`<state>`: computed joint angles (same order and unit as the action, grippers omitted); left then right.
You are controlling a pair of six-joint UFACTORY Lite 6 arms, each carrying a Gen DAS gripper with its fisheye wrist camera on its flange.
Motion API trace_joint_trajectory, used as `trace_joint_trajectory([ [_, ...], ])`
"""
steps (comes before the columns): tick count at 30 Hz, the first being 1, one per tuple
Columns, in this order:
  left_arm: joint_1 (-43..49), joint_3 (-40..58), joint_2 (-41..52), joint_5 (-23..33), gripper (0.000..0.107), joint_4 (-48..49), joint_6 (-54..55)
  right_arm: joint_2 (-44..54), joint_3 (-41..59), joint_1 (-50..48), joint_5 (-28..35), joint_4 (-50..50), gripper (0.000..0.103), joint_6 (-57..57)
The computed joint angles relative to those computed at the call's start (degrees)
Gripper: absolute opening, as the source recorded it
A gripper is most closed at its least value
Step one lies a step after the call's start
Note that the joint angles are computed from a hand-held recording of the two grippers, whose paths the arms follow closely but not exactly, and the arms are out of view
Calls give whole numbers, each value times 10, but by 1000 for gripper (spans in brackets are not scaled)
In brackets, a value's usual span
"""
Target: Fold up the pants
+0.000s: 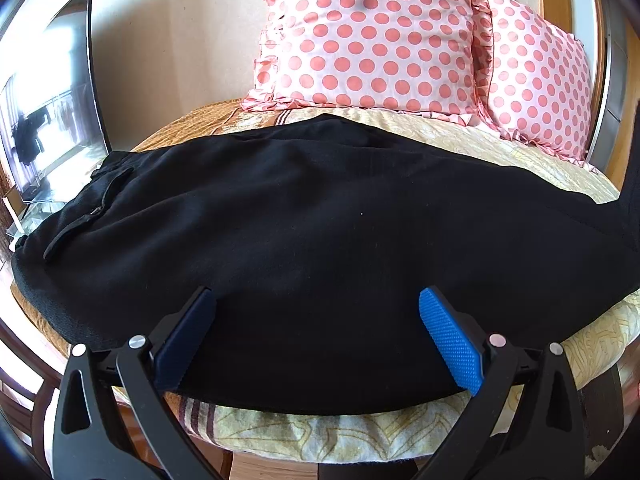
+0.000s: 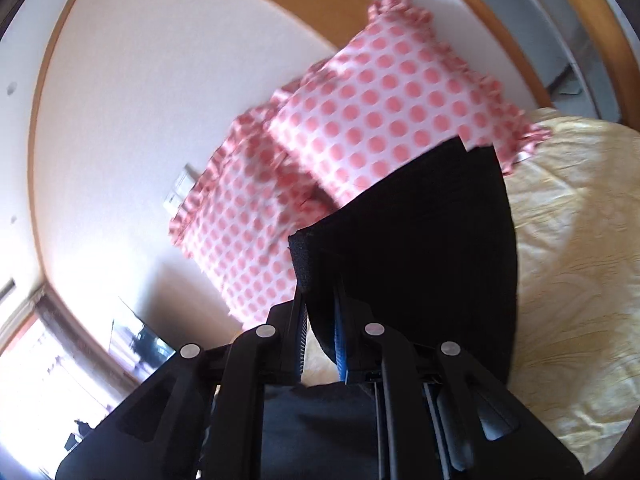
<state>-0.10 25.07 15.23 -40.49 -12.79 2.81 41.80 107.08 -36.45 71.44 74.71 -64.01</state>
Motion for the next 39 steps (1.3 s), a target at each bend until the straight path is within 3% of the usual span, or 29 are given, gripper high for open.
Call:
trace_joint_trajectory([
  [5, 10, -8, -6, -5, 101, 26, -25, -89, -180, 167, -14, -2, 12, -85],
  [8, 35, -21, -28, 2, 101, 89, -78, -99, -273, 285, -91, -39, 12, -126],
  [11, 85, -47, -76, 18, 101, 200, -152, -47, -312, 361, -180, -91, 12, -109],
  [14, 141, -85, -140, 16, 101, 272, -192, -26, -315, 363, -193, -82, 12, -102],
  [18, 225, -113, -201, 6, 101, 336, -227, -69, -327, 374, -201, -46, 12, -130],
  [21, 276, -114, -215, 8, 101, 356, -241, -61, -316, 384, -187, -27, 12, -124],
  [24, 341, -108, -213, 6, 101, 408, -282, -60, -310, 379, -159, 55, 12, -147],
  [25, 364, -105, -209, 2, 101, 430, -299, -65, -308, 392, -175, 57, 12, -151],
  [28, 425, -97, -192, -11, 101, 482, -332, -56, -313, 465, -259, -41, 13, -119],
  [39, 505, -78, -174, -9, 101, 548, -377, -84, -390, 470, -263, -27, 13, -171],
])
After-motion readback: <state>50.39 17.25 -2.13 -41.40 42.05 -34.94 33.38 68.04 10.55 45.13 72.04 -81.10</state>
